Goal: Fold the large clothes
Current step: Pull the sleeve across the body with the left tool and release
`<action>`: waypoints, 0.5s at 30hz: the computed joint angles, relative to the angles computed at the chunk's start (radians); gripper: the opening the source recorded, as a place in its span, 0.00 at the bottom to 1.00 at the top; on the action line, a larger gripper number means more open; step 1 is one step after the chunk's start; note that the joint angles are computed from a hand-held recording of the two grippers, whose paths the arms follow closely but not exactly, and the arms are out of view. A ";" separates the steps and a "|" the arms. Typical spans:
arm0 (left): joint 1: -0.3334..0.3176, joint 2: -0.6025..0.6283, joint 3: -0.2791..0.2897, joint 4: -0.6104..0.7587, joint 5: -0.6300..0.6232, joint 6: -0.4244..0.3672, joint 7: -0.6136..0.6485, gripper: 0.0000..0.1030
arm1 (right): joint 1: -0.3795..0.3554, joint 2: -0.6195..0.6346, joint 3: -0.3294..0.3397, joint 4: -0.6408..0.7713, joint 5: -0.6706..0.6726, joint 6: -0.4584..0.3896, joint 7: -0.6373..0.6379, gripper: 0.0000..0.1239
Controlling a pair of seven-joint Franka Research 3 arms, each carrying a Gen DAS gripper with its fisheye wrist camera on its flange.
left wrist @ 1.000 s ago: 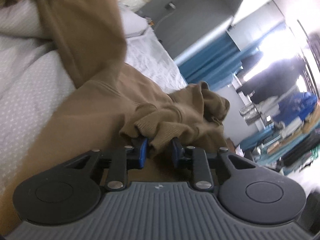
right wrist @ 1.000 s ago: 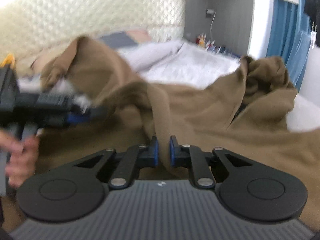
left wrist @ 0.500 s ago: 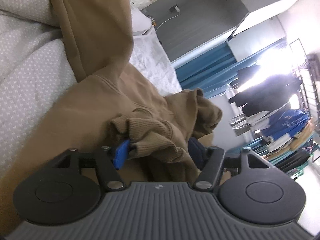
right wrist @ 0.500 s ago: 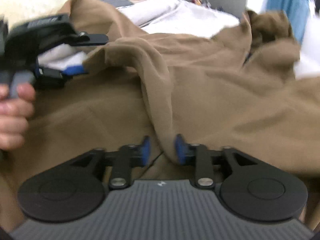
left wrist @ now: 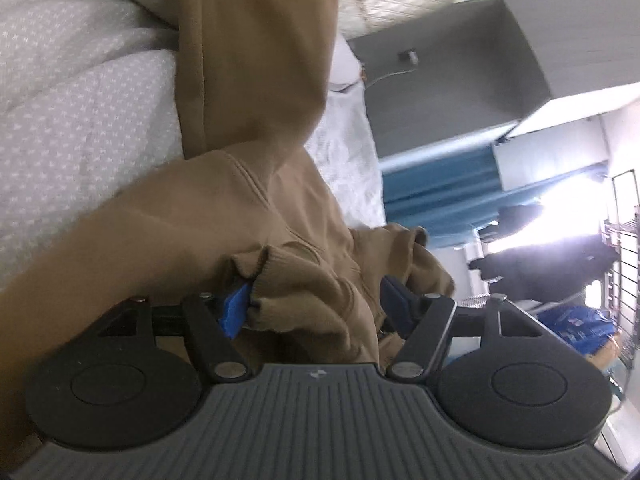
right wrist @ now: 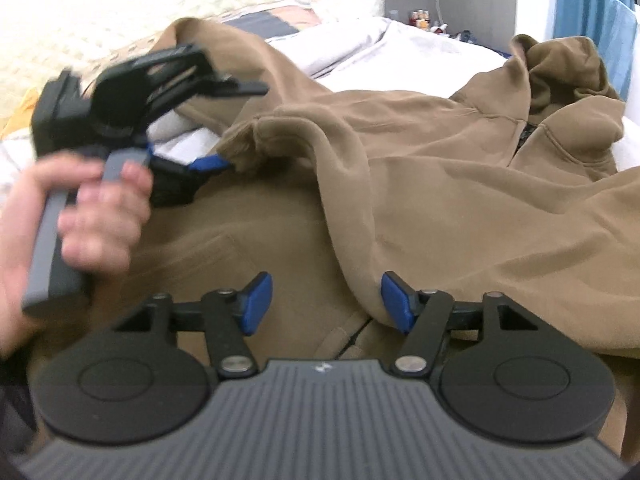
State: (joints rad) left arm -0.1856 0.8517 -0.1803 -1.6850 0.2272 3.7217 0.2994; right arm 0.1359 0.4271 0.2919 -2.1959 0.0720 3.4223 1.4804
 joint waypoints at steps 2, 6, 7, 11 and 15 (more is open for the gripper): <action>-0.007 0.013 0.004 0.045 -0.006 -0.048 0.004 0.70 | -0.047 0.009 0.038 0.006 -0.024 -0.015 0.006 0.40; 0.042 0.048 -0.056 0.153 0.053 -0.229 -0.008 0.40 | -0.123 0.024 0.109 0.020 -0.068 -0.021 0.017 0.40; 0.043 0.053 -0.058 0.177 0.059 -0.259 -0.001 0.29 | -0.140 0.029 0.124 0.020 -0.075 -0.017 0.022 0.40; -0.016 0.030 0.024 0.251 0.059 -0.300 0.108 0.15 | -0.186 0.044 0.167 0.023 -0.102 0.007 0.059 0.39; 0.083 0.075 -0.114 0.395 0.176 -0.397 0.232 0.14 | -0.106 0.048 0.094 0.025 -0.102 0.091 0.072 0.38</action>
